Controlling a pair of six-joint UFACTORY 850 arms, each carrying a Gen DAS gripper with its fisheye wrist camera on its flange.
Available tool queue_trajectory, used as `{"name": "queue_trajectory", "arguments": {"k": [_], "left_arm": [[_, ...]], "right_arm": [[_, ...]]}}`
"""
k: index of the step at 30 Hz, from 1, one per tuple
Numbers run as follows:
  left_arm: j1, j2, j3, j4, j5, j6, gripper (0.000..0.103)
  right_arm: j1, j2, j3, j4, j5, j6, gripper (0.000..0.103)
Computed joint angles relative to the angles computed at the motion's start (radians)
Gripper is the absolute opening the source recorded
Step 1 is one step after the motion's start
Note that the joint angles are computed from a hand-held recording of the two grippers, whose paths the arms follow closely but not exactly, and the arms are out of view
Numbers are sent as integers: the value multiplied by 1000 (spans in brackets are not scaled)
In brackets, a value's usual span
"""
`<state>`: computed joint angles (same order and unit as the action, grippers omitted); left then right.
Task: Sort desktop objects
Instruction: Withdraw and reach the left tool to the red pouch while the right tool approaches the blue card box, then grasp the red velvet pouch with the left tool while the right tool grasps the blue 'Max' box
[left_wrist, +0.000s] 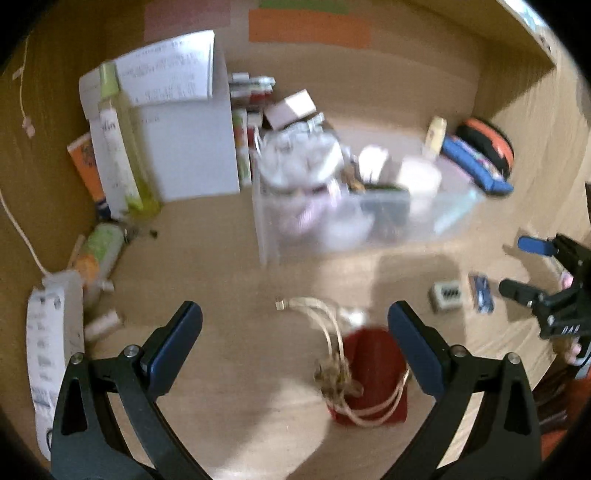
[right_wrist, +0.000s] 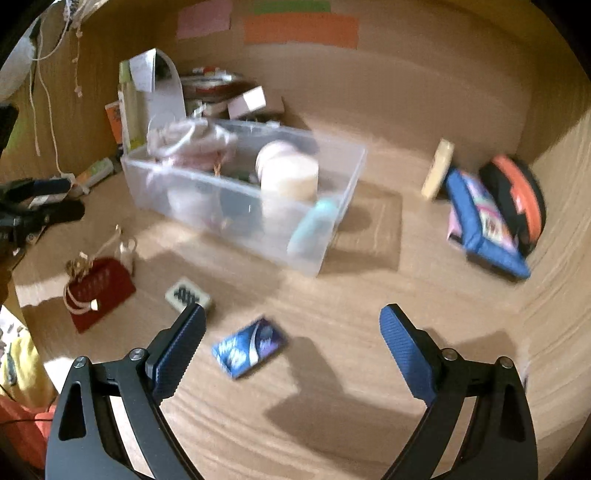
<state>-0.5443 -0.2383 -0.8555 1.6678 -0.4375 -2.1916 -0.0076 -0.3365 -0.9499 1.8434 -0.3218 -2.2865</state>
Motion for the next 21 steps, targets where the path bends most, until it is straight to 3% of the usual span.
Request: {"name": "queue_trajectory", "arguments": {"k": [3,8,15,21], "left_arm": [[-14,-13,2,-17,26,6,102],[-28,-39,-15,-34,67,38,102],[-31,-96,-63,-210,111,244,102],[-38,-106,-61,-117,95,141,97]], "right_arm": [[-7,-14,0,-119,-9,118,94],[-2,-31,-2,-169,-19,151,94],[19,-52,-31,-377,-15,289,94],[29,-80,-69,-500,-2,380,86]]}}
